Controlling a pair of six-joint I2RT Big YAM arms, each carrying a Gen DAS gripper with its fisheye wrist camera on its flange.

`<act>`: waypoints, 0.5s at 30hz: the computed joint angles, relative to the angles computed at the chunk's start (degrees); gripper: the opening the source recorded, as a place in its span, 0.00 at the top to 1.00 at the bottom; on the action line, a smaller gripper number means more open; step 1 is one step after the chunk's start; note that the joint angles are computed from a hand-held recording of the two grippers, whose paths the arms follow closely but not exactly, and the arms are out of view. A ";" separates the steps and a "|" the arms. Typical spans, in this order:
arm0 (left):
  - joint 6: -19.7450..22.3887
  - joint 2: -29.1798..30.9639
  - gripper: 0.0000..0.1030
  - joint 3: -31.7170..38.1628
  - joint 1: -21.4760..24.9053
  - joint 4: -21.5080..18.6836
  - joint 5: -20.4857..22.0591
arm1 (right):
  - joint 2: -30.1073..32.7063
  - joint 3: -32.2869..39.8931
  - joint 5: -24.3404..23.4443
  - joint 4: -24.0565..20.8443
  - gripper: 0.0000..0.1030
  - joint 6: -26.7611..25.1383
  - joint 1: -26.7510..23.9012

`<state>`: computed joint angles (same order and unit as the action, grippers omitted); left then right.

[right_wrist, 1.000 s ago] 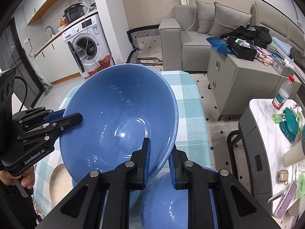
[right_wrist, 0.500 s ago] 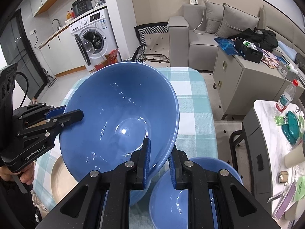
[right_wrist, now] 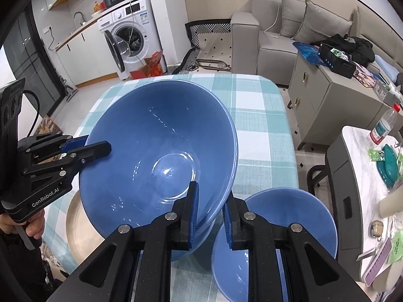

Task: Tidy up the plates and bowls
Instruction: 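Lift the held bowl and carry it over another blue bowl, then lower the held bowl into the other blue bowl and open both grippers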

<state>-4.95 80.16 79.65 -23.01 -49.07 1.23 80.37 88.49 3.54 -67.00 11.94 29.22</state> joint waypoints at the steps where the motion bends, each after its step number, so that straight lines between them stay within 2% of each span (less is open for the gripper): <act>1: -0.05 -0.10 0.86 -0.37 0.03 0.08 0.00 | 0.05 -0.10 0.14 -0.12 0.83 -0.20 0.16; 15: -0.38 -1.00 0.86 -2.83 0.40 -0.18 0.23 | 0.66 -1.26 -0.08 -1.09 0.83 -0.61 1.13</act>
